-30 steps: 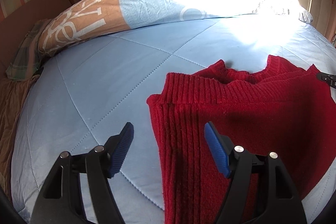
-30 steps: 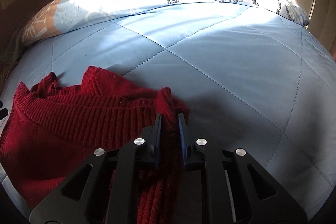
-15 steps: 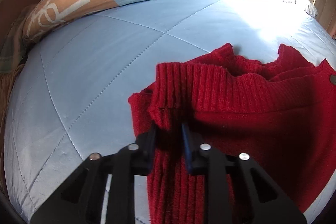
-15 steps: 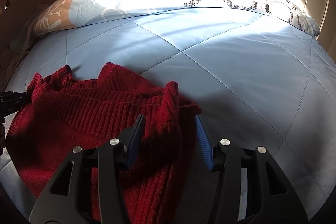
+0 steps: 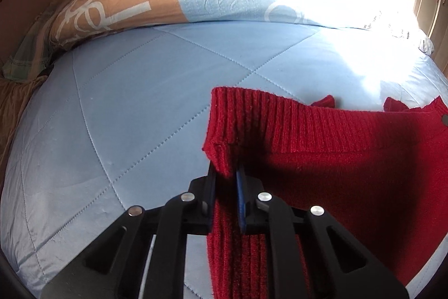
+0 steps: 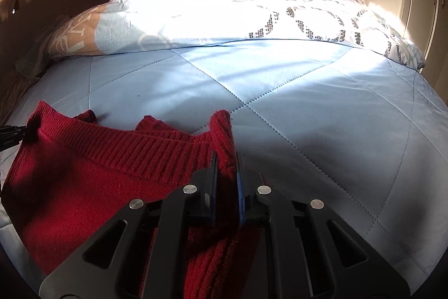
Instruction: Fold small clothes
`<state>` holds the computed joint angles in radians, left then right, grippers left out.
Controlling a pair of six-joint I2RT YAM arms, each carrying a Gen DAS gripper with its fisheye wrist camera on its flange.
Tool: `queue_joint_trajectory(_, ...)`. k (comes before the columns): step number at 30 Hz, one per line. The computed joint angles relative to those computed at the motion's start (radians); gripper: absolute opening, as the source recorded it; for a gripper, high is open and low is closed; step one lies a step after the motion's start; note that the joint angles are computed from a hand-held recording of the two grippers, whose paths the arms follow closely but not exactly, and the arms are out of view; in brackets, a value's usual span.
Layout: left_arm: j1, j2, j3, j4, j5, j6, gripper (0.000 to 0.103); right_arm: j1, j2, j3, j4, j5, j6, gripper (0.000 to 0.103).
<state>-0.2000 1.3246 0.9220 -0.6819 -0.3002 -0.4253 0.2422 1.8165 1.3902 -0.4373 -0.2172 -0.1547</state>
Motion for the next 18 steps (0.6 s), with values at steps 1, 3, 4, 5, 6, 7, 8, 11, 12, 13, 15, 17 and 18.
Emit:
queue_joint_trajectory(1,0.005,0.037,-0.007,0.011,0.013,0.005,0.014,0.005,0.031,0.017,-0.016,0.012,0.0,0.011)
queue_joint_trajectory(3,-0.037,0.056,-0.015,0.015,-0.05,-0.004,0.018,0.018,0.056,0.031,-0.046,0.034,-0.016,0.014)
queue_joint_trajectory(4,-0.058,0.046,-0.014,0.003,-0.077,-0.009,0.019,0.023,0.048,0.029,-0.058,0.036,-0.024,0.016)
queue_joint_trajectory(5,-0.072,0.031,-0.008,-0.017,-0.099,-0.014,0.024,0.019,0.034,0.029,-0.076,0.017,-0.029,0.025)
queue_joint_trajectory(6,-0.086,0.012,0.001,-0.046,-0.122,-0.025,0.029,0.013,0.005,0.016,-0.082,-0.009,-0.031,0.044)
queue_joint_trajectory(7,-0.095,-0.016,0.008,-0.074,-0.137,-0.029,0.029,0.007,-0.038,-0.009,-0.079,-0.025,-0.031,0.054)
queue_joint_trajectory(8,-0.11,-0.052,0.014,-0.105,-0.15,-0.036,0.029,0.001,-0.093,-0.048,-0.064,-0.04,-0.03,0.061)
queue_joint_trajectory(11,-0.206,-0.162,0.031,-0.199,-0.201,-0.095,0.043,0.001,-0.238,-0.139,-0.105,-0.067,-0.041,0.062)
queue_joint_trajectory(12,-0.258,-0.183,0.038,-0.23,-0.218,-0.129,0.045,0.01,-0.28,-0.173,-0.124,-0.064,-0.043,0.062)
queue_joint_trajectory(13,-0.321,-0.181,0.051,-0.265,-0.245,-0.172,0.045,0.023,-0.318,-0.211,-0.139,-0.052,-0.046,0.062)
queue_joint_trajectory(15,-0.442,-0.128,0.073,-0.329,-0.307,-0.264,0.045,0.059,-0.367,-0.282,-0.158,0.014,-0.033,0.06)
queue_joint_trajectory(17,-0.514,-0.067,0.059,-0.342,-0.326,-0.325,0.045,0.078,-0.386,-0.353,-0.146,0.061,0.005,0.056)
queue_joint_trajectory(18,-0.529,-0.037,0.05,-0.345,-0.32,-0.353,0.045,0.078,-0.39,-0.382,-0.13,0.076,0.026,0.053)
